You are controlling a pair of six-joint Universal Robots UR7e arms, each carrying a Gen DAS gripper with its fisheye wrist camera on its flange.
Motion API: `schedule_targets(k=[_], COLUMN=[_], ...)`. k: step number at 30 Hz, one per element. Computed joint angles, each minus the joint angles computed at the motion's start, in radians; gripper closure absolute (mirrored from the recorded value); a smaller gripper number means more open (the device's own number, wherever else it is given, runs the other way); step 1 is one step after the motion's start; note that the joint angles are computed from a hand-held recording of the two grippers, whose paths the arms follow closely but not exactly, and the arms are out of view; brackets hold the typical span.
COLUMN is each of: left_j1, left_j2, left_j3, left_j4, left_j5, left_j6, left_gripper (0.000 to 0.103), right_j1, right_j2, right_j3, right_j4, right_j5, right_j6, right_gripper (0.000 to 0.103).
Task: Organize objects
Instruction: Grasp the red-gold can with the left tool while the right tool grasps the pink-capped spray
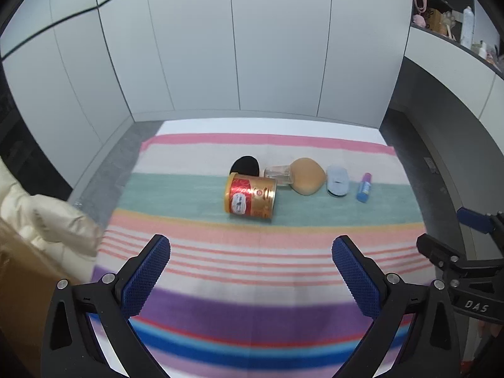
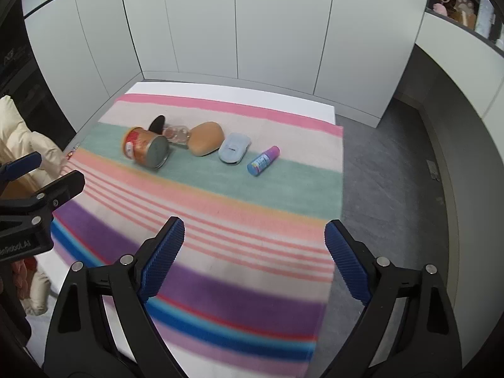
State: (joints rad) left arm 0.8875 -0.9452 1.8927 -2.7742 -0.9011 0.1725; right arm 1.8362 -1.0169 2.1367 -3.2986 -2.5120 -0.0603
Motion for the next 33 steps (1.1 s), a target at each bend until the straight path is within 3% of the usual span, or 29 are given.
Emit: schedule_targets(k=[4,9,11,14,20,21,22,23,27,28,33], left_j1=[0.05,0.095,0.11,0.123,0.139,0.14,0.139,0.138,0.136,0.134,0.125], left_j2=[0.087,0.186,0.218,0.254,0.303,0.308,0.311,0.317,0.317,0.316,0.289], left_j3=[-0.072,-0.154,-0.181,-0.217,-0.277,-0.284,-0.287,-0.289,-0.273,-0.267,-0.24], left_j4=[-0.025,-0.028,-0.032,-0.034,-0.007,0.005,0.011,0.01,-0.026,-0.03,-0.007], left_j5=[-0.023,-0.021,-0.027,-0.027,-0.042,-0.047,-0.048,-0.04,-0.041,-0.039,-0.041], left_j6=[0.017,0.034,0.044,0.063,0.076,0.075,0.077,0.086,0.105,0.102,0.076], left_gripper=[0.0,0.001,0.002,0.003,0.021,0.03,0.04,0.04,0.041,0.041,0.041], right_j1=[-0.081,-0.154,-0.18,-0.205,-0.227,-0.228,-0.228,-0.227,-0.224,-0.222,-0.214], right_j2=[0.062,0.144,0.168,0.202,0.245,0.25,0.255,0.26,0.269,0.274,0.27], right_j3=[-0.048,-0.113,-0.148,-0.198,-0.268,-0.279,-0.286,-0.293,-0.298,-0.299,-0.29], right_j4=[-0.025,-0.101,-0.09,-0.074,-0.101,-0.105,-0.113,-0.123,-0.153,-0.165,-0.152], right_j5=[0.047,0.078,0.088,0.084,0.1,0.103,0.102,0.098,0.094,0.084,0.074], right_j6=[-0.038,-0.088,-0.092,-0.097,-0.142,-0.148,-0.151,-0.156,-0.18,-0.19,-0.18], right_gripper=[0.018,0.019,0.026,0.028,0.031,0.033,0.04,0.049,0.071,0.083,0.083])
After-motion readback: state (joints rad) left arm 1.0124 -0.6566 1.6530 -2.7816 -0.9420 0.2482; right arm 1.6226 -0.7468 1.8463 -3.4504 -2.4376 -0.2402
